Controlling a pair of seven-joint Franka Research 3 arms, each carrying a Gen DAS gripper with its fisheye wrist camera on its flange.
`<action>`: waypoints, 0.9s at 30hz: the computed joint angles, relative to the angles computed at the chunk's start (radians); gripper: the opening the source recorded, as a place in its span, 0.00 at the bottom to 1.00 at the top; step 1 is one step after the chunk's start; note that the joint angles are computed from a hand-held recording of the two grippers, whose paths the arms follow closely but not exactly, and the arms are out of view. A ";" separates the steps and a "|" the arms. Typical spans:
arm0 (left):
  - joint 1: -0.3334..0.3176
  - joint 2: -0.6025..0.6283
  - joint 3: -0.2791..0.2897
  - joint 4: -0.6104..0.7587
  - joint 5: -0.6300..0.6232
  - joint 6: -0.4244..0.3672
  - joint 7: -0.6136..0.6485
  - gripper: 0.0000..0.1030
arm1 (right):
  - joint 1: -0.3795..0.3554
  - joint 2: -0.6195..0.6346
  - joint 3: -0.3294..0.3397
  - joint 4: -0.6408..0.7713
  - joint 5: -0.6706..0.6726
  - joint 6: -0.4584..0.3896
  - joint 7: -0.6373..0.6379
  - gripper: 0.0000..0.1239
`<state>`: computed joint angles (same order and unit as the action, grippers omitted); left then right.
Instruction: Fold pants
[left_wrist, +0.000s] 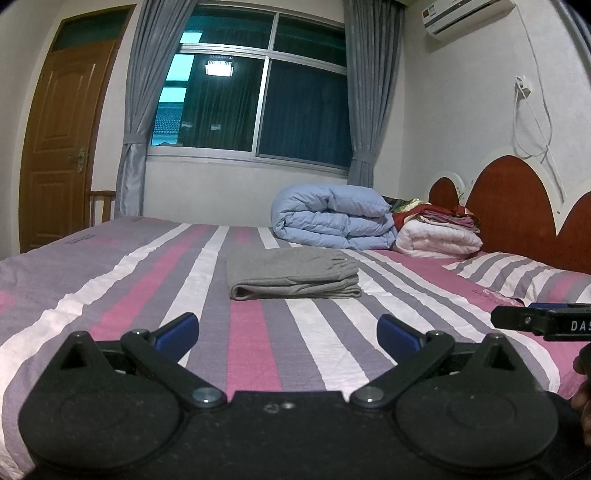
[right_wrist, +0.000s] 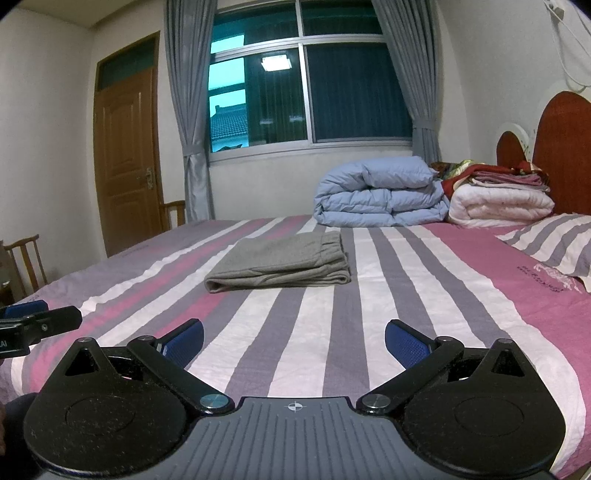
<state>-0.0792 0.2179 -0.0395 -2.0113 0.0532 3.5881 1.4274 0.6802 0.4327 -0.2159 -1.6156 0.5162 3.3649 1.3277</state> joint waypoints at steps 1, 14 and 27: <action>0.002 -0.001 -0.001 -0.001 0.003 0.000 -0.002 0.94 | 0.000 -0.001 0.000 -0.001 0.000 -0.001 0.000 0.83; 0.004 -0.002 0.000 -0.002 0.010 0.000 -0.004 0.94 | 0.009 -0.001 -0.009 -0.003 0.005 -0.001 0.000 0.83; 0.002 -0.002 0.000 -0.001 0.008 -0.002 -0.003 0.94 | 0.011 -0.004 -0.010 -0.006 0.006 -0.001 -0.001 0.83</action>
<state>-0.0768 0.2157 -0.0392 -2.0127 0.0616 3.5859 1.4239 0.6910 0.4283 -0.2261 -1.6214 0.5223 3.3635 1.3265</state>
